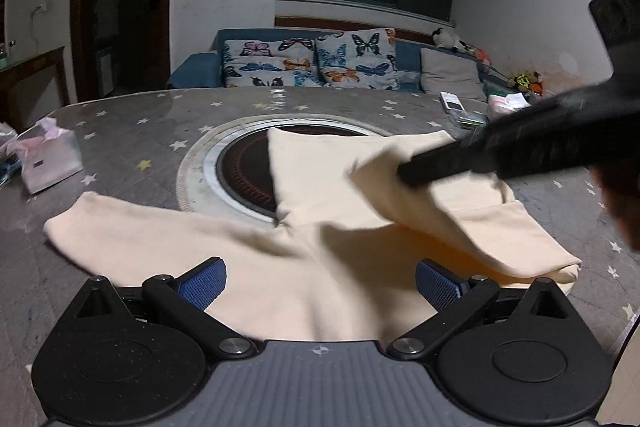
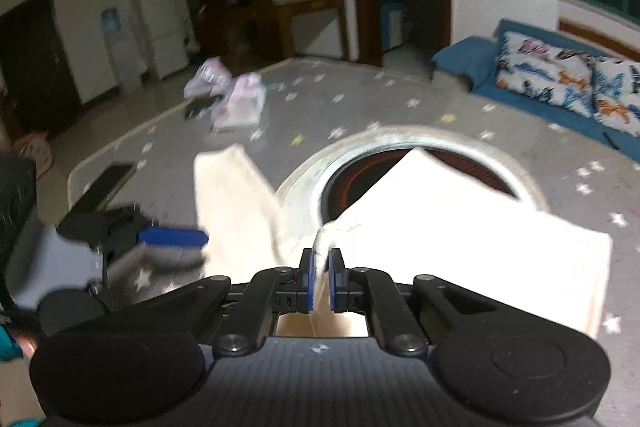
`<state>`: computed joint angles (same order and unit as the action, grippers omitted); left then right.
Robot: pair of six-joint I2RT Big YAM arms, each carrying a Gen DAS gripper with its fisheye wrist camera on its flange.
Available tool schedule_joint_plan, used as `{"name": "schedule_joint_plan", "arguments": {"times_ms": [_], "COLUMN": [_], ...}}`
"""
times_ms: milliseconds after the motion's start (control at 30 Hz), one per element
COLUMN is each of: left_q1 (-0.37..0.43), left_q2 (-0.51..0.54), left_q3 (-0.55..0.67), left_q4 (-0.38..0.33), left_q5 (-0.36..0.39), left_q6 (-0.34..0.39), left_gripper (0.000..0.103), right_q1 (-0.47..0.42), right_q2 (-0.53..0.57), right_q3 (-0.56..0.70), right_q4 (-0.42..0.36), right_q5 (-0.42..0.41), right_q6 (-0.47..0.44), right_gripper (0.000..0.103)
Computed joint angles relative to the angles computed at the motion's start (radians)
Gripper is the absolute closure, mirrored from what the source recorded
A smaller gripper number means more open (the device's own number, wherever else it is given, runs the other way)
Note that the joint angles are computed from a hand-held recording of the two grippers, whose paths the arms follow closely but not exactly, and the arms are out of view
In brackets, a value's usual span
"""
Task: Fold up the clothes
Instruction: 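Lift the grasped shirt side with the right gripper and fold it over the body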
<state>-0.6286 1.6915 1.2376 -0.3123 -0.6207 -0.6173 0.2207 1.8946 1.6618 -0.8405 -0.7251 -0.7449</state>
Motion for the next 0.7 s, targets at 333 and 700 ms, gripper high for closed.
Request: {"name": "schedule_joint_plan", "arguments": {"times_ms": [333,700], "left_q1": [-0.002,0.0], "left_q2": [-0.01,0.026], "left_q3": [-0.011,0.03], "left_q4": [-0.001,0.086], "left_q5": [-0.014,0.056], "left_q6": [-0.012,0.07], "left_gripper": [0.001,0.025], "right_q1": [0.009,-0.124], "right_q2": [0.016,0.007], "right_q3": [0.005,0.024], "right_q4": [-0.091,-0.116], "right_q5": [0.008,0.136], "right_q6": [-0.1,-0.201], "right_gripper": [0.092,0.091]}}
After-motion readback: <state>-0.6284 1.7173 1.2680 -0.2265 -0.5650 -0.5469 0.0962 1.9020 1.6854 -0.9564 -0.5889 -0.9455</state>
